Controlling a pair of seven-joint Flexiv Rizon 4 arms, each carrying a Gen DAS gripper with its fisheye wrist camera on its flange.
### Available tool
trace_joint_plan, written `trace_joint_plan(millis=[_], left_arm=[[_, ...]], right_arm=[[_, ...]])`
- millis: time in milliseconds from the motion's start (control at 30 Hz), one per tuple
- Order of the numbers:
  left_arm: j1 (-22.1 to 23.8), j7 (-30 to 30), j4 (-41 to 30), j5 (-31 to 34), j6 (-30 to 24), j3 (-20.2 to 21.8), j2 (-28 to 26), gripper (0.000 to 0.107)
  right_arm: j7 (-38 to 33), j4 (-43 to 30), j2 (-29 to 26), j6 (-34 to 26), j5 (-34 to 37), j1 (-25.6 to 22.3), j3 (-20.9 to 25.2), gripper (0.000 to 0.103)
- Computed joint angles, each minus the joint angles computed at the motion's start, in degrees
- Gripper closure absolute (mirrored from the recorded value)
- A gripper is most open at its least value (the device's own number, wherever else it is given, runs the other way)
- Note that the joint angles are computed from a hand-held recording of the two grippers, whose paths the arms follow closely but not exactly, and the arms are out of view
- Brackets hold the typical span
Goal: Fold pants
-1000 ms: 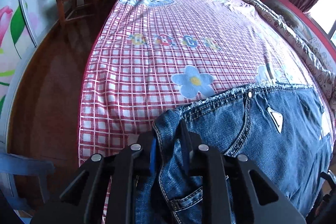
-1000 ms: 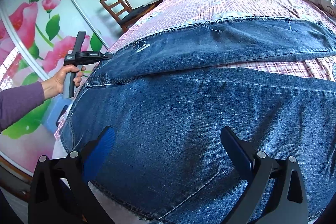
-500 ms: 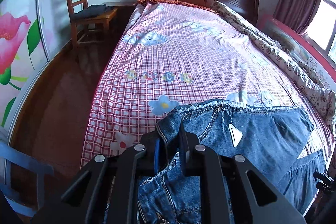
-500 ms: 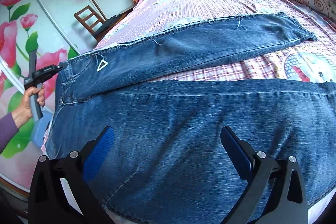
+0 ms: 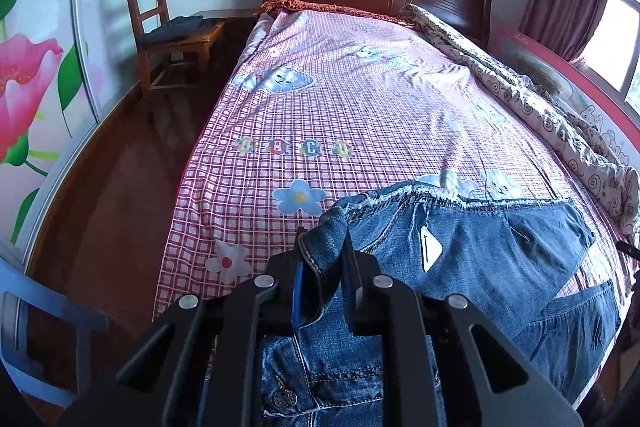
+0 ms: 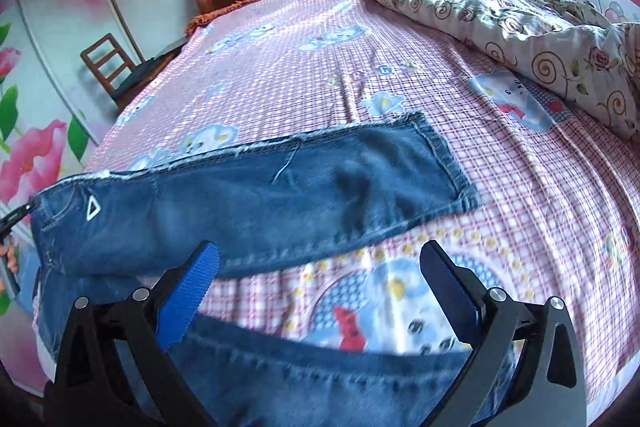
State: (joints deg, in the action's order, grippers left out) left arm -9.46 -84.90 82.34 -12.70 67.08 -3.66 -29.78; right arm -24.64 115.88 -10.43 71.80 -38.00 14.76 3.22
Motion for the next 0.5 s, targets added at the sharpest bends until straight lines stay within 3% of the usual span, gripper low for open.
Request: trace_joint_plan(millis=[67,133,333,500], left_arm=[[-0.37,-0.62,-0.54,0.53,-0.52,0.54,-0.14,0.092],[-0.89,-1.45,-1.59,1.54,-1.56,1.33,-0.46,0.092],[-1.3,-3.2,-3.73,3.37,-3.34,2.18,-1.64,0.092],[-1.64,-5.13,-5.72,4.72,-4.41,2.92,-3.28,0.092]], right_arm=[[-9.4,-7.88,-4.7,-6.24,11.03,-2.03,2.16,0.003],[-13.4,-14.63,-9.16,-9.72,16.33,-3.0,1.85,0.003],[-16.96,-31.09,-19.74,-21.18,18.8,-3.74,-2.4,0.004],[-21.96,-39.41,-25.28,-27.36,22.98,-5.32,-1.78,0.028]])
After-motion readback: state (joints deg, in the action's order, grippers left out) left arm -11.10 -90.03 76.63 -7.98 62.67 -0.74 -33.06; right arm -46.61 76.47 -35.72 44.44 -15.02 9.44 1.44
